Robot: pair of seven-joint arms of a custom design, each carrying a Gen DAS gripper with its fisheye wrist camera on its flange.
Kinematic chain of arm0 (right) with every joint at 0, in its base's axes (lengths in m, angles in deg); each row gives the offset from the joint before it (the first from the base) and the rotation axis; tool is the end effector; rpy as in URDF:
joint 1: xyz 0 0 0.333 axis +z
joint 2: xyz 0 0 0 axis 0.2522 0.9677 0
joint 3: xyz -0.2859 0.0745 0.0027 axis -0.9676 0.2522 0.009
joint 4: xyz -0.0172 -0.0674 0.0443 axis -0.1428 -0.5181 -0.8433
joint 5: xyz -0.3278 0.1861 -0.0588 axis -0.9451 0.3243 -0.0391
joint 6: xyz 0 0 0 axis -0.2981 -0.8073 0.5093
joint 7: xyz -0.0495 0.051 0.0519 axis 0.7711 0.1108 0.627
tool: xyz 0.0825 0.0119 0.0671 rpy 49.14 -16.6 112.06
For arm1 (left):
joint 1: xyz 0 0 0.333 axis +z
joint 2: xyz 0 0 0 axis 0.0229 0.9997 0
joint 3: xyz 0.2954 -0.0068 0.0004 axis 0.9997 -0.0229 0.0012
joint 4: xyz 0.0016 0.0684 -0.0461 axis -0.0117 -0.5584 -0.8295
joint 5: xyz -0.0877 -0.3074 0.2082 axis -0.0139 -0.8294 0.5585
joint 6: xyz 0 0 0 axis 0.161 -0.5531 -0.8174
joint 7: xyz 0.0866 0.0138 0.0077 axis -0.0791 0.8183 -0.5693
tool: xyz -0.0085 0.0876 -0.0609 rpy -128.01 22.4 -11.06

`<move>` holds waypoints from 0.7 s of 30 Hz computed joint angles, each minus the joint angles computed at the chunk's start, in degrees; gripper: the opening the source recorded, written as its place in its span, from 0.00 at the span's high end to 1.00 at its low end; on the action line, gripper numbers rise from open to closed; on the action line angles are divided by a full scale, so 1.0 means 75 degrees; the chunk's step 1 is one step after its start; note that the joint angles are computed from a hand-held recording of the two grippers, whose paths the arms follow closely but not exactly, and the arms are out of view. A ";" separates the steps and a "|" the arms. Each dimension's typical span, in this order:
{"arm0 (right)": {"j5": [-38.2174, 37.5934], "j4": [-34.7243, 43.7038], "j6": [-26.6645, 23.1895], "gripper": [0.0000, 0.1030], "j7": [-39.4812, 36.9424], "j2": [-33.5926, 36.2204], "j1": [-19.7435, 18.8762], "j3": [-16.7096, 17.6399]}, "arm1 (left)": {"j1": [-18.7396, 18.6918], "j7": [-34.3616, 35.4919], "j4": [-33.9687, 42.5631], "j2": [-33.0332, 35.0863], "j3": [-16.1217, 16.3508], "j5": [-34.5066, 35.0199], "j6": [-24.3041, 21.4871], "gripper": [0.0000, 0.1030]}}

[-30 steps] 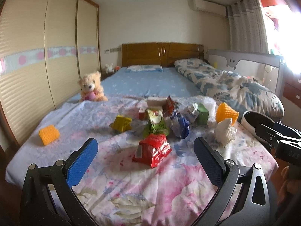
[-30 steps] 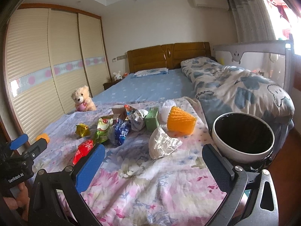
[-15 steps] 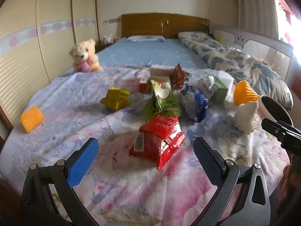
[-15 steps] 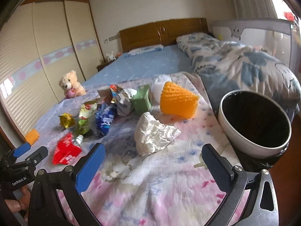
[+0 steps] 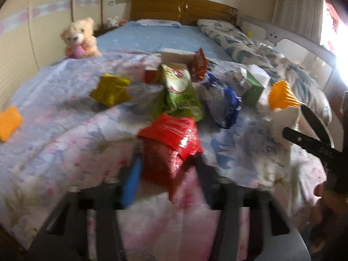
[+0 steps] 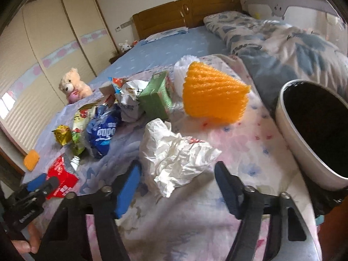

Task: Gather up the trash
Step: 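Grasp the red snack bag with the left tool while the right tool grasps the white tissue, then carry the red bag and white tissue to the bin with both tools and release them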

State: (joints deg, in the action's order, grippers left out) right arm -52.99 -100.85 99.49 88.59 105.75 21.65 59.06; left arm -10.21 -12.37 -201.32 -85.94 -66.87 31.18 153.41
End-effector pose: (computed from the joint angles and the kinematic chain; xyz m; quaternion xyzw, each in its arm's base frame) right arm 0.6622 0.0939 0.4845 -0.7397 0.5716 -0.0750 0.3471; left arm 0.5549 -0.2384 0.4888 -0.7496 0.5509 -0.2651 0.2537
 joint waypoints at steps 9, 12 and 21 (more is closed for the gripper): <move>0.0603 -0.0278 -0.0049 0.64 -0.0570 -0.0280 -0.0159 0.0066 | -0.0148 0.0231 0.0167 0.0080 -0.0104 0.0187 0.0301 0.89; 0.0817 -0.0443 -0.0092 0.64 -0.0660 -0.0462 -0.0234 0.0019 | -0.0228 0.0400 0.0344 0.0179 -0.0140 0.0157 0.0440 0.89; 0.1184 -0.0787 -0.0027 0.64 -0.0835 -0.0889 -0.0488 -0.0217 | -0.0525 0.1397 0.1368 0.0949 -0.0232 -0.0325 0.0606 0.89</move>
State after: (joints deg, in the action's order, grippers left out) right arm -44.10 -106.75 99.29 82.33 99.09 17.99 57.43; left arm -14.15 -1.89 -191.06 -78.83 -68.61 28.74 157.96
